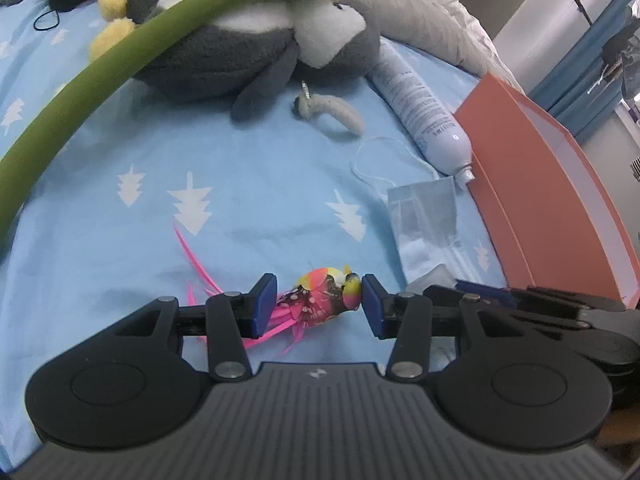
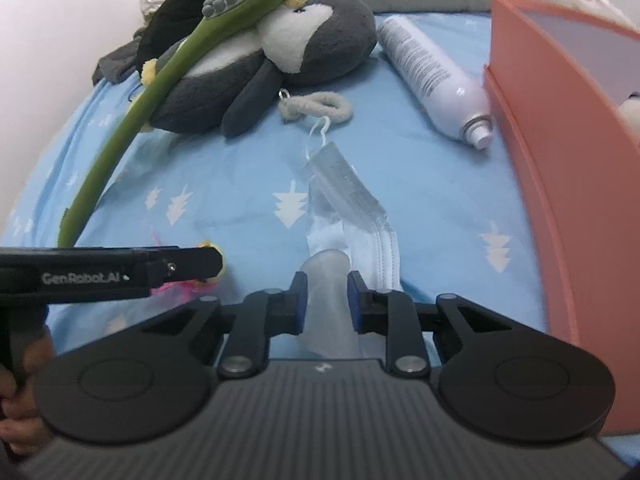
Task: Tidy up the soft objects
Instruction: 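Lift the feather toy with the left tool while the right tool lifts the plastic piece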
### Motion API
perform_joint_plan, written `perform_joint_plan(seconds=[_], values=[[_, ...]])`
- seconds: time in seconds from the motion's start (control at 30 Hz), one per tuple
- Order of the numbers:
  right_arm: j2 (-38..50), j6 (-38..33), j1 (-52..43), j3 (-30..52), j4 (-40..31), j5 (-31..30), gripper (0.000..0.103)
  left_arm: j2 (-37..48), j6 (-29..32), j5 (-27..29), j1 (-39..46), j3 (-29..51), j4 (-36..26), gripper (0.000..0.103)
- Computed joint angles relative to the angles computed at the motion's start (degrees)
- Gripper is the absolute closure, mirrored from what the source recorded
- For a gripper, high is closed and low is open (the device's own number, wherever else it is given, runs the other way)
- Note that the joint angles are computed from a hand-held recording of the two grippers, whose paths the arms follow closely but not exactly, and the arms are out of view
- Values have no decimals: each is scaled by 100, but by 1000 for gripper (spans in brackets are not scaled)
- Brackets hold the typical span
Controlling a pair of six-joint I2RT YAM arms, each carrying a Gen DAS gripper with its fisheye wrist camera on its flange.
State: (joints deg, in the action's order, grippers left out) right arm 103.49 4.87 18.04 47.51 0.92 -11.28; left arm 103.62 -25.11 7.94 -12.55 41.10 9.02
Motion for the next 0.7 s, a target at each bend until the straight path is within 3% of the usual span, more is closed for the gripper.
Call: perform_joint_plan(seconds=[0.17, 0.37, 0.43, 0.7], values=[[-297, 25, -33, -234, 54, -27, 78, -265, 8, -146, -123, -301, 234, 51], [-708, 227, -32, -1168, 1330, -112, 76, -924, -167, -558, -409, -957, 662, 51], [-777, 184, -20, -1456, 1699, -54, 76, -1301, -298, -836, -617, -1134, 496, 51], [-445, -217, -202, -1697, 1777, -601, 73, -2744, -1563, -1682, -1512, -1772, -325, 51]])
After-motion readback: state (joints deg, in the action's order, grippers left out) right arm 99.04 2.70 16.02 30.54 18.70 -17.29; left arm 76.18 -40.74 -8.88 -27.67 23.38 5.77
